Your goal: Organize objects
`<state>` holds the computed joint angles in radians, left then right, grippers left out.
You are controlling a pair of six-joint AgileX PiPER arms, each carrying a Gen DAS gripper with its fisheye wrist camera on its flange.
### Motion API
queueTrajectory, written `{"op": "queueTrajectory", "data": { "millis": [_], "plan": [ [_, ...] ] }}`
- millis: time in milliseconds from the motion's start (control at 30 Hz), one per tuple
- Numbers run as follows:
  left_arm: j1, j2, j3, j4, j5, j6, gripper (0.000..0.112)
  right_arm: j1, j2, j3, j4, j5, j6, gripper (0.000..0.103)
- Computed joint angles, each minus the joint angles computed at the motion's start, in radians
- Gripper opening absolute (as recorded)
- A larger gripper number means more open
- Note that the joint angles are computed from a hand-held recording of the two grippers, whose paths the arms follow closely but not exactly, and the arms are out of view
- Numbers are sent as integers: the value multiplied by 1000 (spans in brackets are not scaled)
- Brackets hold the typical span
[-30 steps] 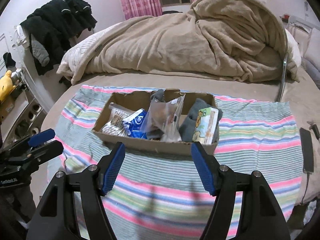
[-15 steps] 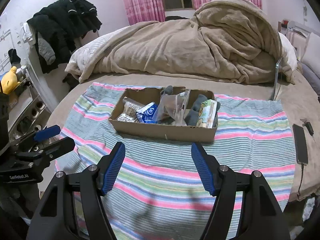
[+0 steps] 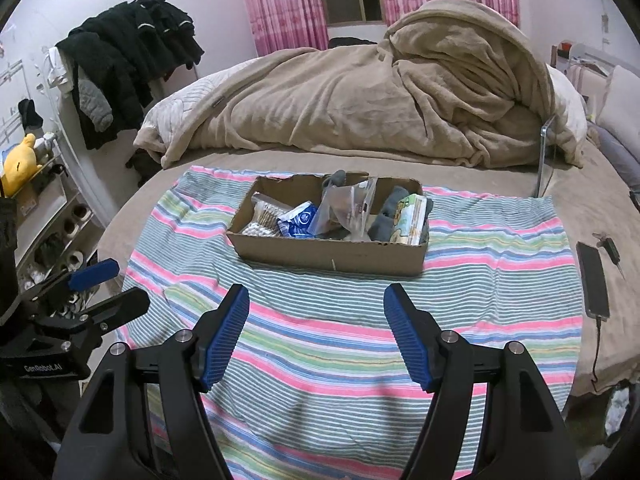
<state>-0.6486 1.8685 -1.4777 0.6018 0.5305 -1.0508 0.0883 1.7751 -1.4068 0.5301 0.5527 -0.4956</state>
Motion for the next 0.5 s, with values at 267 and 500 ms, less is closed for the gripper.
{"op": "queueTrajectory", "data": {
  "millis": [267,500],
  "plan": [
    [-2,9,-24,6,23,10,95,-5,3,-13,1,13,5,73],
    [1,31,-58,-26,40,48,95,-16,23,-36,0,27,7,73]
  ]
}}
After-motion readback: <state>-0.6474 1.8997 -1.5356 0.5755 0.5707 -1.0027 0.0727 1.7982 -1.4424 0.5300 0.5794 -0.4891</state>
